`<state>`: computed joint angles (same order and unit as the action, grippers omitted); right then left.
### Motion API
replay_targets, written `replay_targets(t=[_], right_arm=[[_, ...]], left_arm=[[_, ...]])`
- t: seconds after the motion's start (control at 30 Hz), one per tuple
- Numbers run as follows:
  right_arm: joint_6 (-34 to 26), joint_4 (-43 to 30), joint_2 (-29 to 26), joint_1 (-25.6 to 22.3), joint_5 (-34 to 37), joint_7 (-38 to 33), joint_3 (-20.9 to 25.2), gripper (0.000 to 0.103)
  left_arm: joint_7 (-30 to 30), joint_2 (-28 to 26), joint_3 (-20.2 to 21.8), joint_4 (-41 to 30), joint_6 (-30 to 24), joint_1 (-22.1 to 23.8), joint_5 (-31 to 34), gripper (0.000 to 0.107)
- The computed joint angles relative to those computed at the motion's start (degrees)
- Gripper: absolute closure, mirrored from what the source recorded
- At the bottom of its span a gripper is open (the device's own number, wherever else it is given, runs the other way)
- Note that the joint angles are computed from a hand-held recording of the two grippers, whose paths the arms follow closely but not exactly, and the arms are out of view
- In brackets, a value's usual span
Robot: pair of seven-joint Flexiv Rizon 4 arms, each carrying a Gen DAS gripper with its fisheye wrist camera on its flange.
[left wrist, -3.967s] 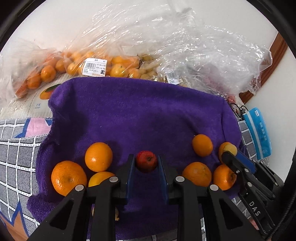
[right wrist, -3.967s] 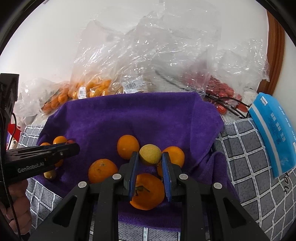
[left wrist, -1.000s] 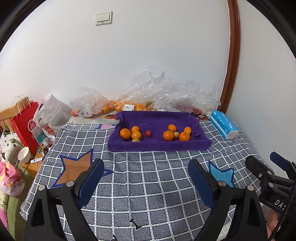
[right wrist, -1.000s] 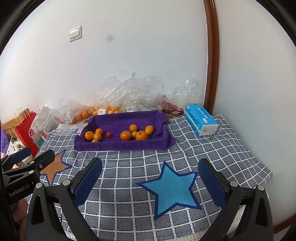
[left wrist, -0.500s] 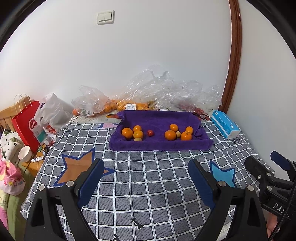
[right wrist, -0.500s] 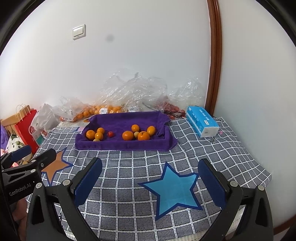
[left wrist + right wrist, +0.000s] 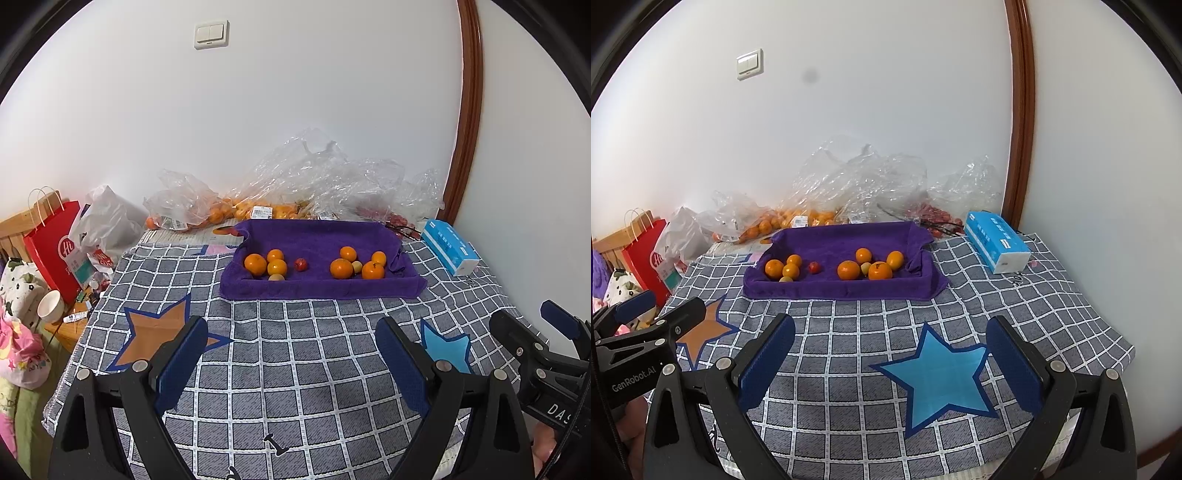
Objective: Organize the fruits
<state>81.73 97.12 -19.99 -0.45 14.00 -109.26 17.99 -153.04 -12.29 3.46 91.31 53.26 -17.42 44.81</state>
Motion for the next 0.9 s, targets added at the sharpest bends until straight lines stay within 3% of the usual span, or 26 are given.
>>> replay_targets(t=[0.9], right_arm=[[-0.2, -0.3, 0.2, 0.1, 0.6, -0.4, -0.1, 0.001]], left_arm=[[-0.3, 0.1, -0.2, -0.1, -0.5, 0.0, 0.4, 0.015]])
